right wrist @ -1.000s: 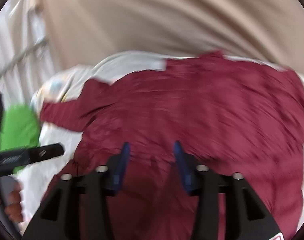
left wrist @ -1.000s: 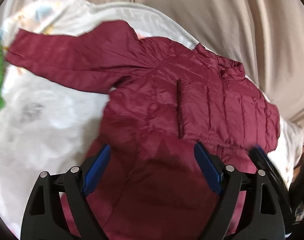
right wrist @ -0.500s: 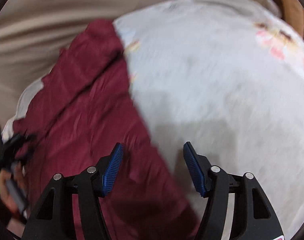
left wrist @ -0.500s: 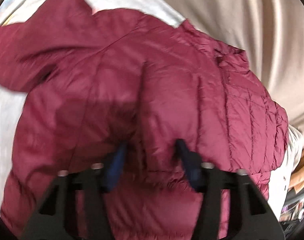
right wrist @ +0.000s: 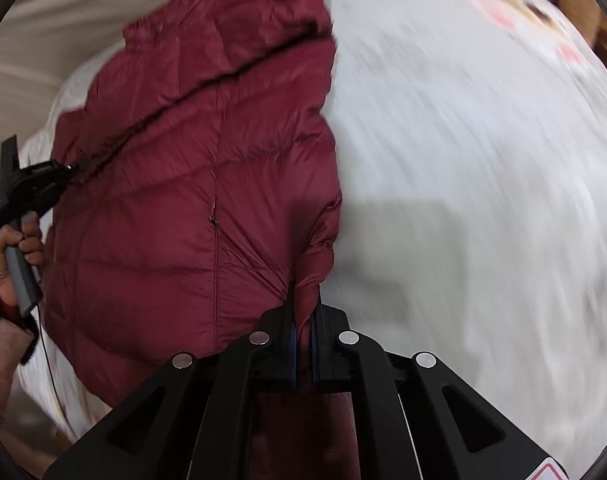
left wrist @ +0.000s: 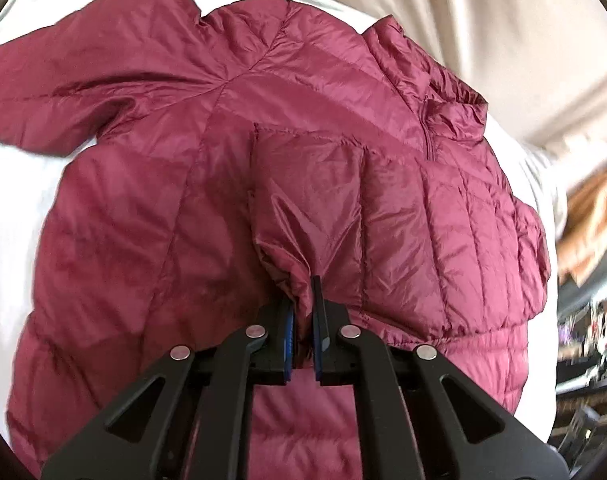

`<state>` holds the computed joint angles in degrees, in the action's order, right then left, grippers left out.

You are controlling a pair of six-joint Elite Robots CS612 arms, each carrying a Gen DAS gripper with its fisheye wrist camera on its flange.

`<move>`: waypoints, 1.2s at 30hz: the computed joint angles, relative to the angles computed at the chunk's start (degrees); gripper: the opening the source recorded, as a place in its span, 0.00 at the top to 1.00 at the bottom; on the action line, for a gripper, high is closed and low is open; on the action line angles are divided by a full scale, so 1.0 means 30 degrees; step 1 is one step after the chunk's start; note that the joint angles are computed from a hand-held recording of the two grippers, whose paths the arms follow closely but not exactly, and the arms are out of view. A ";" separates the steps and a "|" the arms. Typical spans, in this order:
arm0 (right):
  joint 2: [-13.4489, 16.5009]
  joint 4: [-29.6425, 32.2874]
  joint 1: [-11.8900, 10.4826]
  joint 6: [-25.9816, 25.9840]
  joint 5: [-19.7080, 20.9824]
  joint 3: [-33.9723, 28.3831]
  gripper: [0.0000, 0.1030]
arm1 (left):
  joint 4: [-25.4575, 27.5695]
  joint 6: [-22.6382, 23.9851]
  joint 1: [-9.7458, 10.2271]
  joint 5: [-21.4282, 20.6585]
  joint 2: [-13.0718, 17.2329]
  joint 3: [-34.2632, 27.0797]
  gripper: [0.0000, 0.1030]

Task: Fold large clothes

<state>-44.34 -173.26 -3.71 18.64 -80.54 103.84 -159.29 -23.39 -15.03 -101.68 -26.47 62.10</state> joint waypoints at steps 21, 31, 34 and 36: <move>0.4607 0.0411 0.1359 0.1571 0.7297 -0.9759 0.54 | -0.0838 -0.2298 0.1274 0.3892 -0.3741 0.7325 0.35; 0.5233 0.0247 0.1909 0.3269 0.6988 -1.0352 0.96 | -0.0350 0.0039 0.0863 0.2200 -0.4307 0.8151 0.91; 0.5093 -0.4067 0.1938 0.4513 0.5620 -1.0015 0.96 | -0.0108 0.0192 0.0569 0.1837 -0.4801 0.8917 0.91; 0.4959 -0.6264 0.2047 0.4772 0.4192 -1.0059 0.97 | -0.0198 0.0152 0.0404 0.1734 -0.5170 0.9478 0.91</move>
